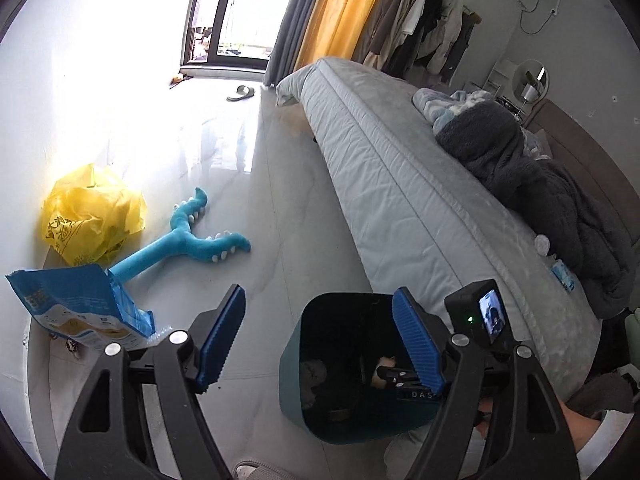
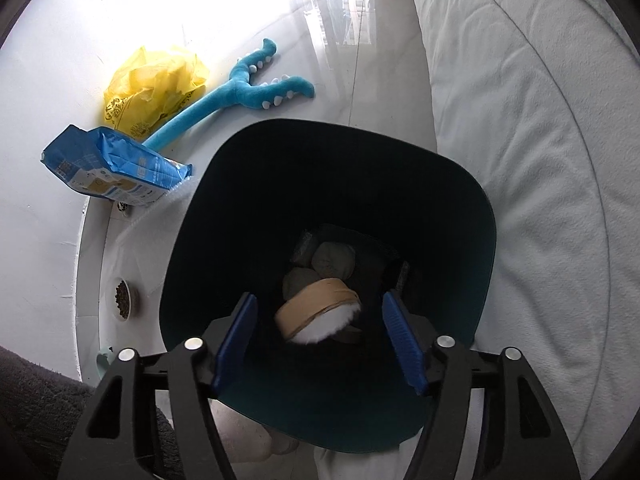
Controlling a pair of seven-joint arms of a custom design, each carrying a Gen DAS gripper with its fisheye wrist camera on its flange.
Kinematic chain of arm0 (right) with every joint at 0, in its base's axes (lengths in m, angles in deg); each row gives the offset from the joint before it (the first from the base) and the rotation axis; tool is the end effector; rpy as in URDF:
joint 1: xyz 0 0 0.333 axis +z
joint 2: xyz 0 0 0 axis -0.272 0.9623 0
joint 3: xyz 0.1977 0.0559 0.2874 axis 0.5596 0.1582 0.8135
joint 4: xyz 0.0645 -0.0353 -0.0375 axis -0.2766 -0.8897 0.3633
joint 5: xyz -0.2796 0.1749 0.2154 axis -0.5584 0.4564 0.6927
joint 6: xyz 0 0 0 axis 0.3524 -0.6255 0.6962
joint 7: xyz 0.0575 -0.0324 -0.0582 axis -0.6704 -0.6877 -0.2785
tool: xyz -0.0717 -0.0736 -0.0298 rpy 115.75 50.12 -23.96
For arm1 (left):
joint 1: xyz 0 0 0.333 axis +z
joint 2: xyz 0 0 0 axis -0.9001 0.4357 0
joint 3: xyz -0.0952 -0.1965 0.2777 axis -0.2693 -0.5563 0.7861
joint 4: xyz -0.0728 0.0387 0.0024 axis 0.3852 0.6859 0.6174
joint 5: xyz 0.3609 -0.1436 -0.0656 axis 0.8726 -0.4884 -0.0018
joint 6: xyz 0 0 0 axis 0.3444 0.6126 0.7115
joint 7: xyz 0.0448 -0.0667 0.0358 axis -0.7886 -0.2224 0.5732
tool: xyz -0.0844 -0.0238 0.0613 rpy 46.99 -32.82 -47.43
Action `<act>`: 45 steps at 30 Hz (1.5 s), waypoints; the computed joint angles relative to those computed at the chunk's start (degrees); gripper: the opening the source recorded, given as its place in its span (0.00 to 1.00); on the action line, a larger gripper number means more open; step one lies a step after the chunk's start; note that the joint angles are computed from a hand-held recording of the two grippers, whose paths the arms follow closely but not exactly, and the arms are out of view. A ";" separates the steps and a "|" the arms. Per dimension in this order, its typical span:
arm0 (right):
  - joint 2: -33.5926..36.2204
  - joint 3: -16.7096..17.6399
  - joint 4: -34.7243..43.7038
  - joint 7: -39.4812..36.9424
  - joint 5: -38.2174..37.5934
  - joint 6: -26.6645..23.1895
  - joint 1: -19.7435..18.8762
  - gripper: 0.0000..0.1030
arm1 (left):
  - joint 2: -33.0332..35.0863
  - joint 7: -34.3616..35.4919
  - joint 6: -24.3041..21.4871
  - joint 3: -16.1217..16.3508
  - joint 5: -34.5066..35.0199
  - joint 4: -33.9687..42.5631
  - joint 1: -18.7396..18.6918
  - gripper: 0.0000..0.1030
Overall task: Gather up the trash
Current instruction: 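Open the right tool to drop the tape roll into the bin, then move both tools back over the bed toward the bubble wrap and black clips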
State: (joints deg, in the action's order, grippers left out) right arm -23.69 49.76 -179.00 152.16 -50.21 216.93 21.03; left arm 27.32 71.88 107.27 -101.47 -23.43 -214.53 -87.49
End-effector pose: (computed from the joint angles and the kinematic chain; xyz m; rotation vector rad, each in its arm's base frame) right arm 0.4362 0.4694 0.4638 -1.9999 2.0668 -0.0218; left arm 0.4278 -0.3229 0.5875 -1.5966 2.2256 -1.1449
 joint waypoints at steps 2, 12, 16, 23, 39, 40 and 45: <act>-0.18 0.08 -0.44 -0.29 0.35 0.20 -0.08 0.69 | -0.17 0.98 0.64 0.26 -1.00 0.34 -0.56 0.76; -5.33 -0.16 -4.70 2.16 -4.23 5.42 -0.32 0.77 | 0.12 0.92 3.32 -0.86 0.57 2.35 -1.41 0.76; -8.56 0.01 -6.86 3.71 -8.49 8.34 -0.93 0.77 | 1.22 -1.24 3.24 -2.16 3.97 4.59 -0.97 0.77; -14.54 0.95 -10.62 7.81 -16.85 12.43 -3.51 0.78 | 3.49 -5.91 4.06 -5.67 15.30 8.47 -0.07 0.81; -31.71 3.45 -20.93 10.91 -22.45 8.83 -15.01 0.83 | 13.47 -0.55 5.40 -6.52 14.31 18.31 -5.64 0.86; -32.50 3.55 -21.54 10.83 -22.40 8.56 -15.78 0.84 | 14.32 0.12 5.76 -6.86 13.50 19.15 -5.79 0.87; -36.73 4.02 -24.61 11.29 -22.20 8.38 -19.22 0.86 | 18.46 2.11 5.92 -8.25 11.59 23.27 -6.72 0.89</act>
